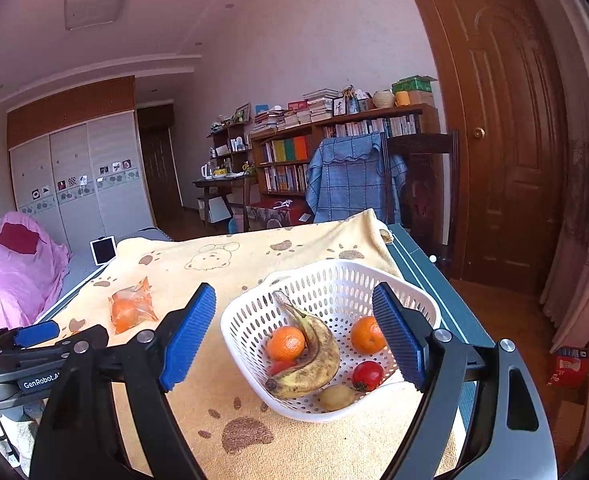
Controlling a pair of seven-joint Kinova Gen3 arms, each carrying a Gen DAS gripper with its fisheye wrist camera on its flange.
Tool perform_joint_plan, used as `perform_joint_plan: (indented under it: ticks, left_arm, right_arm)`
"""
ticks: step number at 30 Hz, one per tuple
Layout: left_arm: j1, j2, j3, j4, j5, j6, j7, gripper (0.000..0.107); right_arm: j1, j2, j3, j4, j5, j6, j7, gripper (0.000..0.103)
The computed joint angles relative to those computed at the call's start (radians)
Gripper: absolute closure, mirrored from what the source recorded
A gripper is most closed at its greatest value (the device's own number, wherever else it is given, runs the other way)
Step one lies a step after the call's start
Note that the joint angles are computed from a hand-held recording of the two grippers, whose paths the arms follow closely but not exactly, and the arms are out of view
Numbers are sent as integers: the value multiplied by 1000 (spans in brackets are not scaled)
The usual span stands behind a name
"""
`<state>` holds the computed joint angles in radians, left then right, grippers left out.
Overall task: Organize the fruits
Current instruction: 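Lift both open tools out of the basket back toward the fruit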
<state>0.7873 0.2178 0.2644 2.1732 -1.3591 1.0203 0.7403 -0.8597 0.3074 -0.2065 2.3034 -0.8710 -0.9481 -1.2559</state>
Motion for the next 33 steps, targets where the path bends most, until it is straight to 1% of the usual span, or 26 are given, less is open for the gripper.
perform_joint_plan:
  ticks: [7, 9, 11, 13, 19, 23, 28, 33]
  left_arm:
    - [-8, -5, -2, 22, 21, -18, 24, 19]
    - [-10, -10, -2, 34, 24, -20, 30, 19]
    - [-13, -18, -3, 53, 26, -17, 49, 19]
    - [-23, -30, -5, 78, 25, -26, 79, 19]
    - [-75, -65, -12, 149, 30, -42, 159, 19]
    - [-113, -81, -14, 186, 31, -49, 197, 19]
    - [-171, -89, -28, 197, 36, -71, 183, 19]
    - [-237, -86, -51, 190, 17, -142, 140, 19]
  right_arm:
    - [-3, -6, -4, 2, 34, 20, 20, 21]
    - [-6, -7, -5, -1, 37, 28, 29, 18]
    - [-17, -2, -5, -7, 30, 31, 52, 16]
    - [-24, 2, -5, -13, 31, 41, 76, 16]
    - [-23, 3, -2, -25, 81, 99, 124, 16]
    - [-16, 6, -1, -36, 126, 147, 127, 16]
    - [0, 2, -1, -43, 208, 213, 101, 16]
    - [39, -6, -10, -52, 354, 309, 30, 16]
